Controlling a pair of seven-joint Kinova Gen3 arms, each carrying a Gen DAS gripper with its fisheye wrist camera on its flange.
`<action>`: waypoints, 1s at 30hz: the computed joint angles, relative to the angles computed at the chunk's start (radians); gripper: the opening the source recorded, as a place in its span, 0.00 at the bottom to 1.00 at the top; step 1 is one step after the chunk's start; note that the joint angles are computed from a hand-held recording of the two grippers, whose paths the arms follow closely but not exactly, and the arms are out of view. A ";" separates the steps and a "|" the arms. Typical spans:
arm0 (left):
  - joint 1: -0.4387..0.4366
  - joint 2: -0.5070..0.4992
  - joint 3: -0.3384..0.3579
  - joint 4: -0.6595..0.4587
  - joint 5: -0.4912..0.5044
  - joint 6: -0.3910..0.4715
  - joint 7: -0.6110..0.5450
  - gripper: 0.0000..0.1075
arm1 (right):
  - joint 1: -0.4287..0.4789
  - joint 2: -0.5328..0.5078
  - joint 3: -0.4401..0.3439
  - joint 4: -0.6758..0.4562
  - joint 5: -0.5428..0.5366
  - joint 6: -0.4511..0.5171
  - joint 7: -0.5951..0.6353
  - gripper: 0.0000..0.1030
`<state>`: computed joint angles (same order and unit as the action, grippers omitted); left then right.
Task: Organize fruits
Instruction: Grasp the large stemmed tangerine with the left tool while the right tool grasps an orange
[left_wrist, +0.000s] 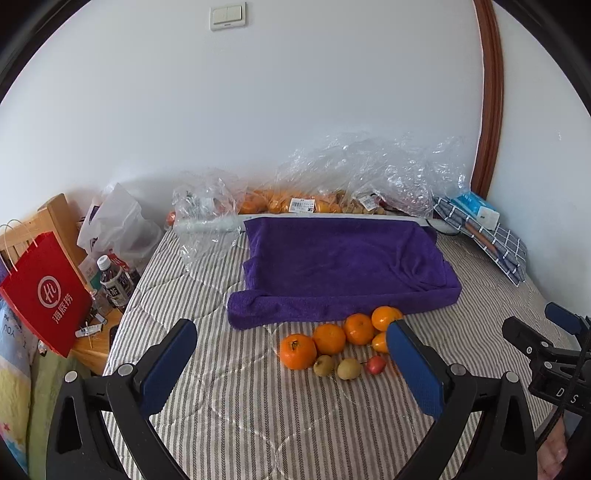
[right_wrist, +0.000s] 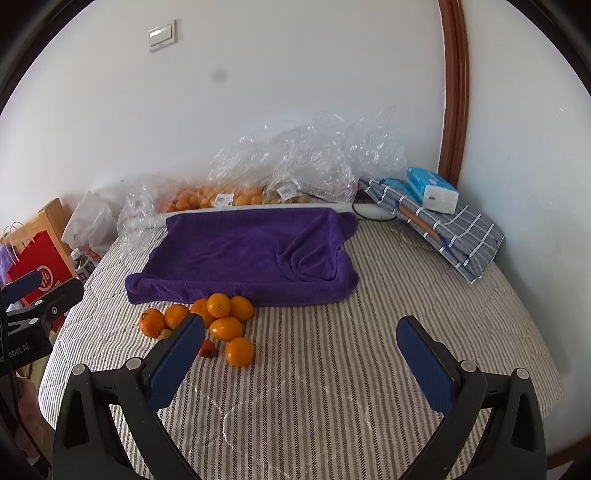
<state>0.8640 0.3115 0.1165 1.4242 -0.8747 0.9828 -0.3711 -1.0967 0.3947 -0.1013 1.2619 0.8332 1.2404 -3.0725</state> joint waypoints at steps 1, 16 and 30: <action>-0.010 0.005 -0.003 0.010 0.003 -0.019 0.003 0.96 | 0.013 0.004 -0.003 0.007 -0.012 -0.023 0.001 0.98; -0.139 0.060 -0.047 0.108 0.178 -0.161 -0.097 0.93 | 0.086 0.102 0.021 0.062 -0.176 -0.311 0.096 0.71; -0.245 0.025 -0.044 0.219 0.373 -0.449 -0.285 0.83 | 0.060 0.188 0.095 -0.005 -0.237 -0.325 0.189 0.43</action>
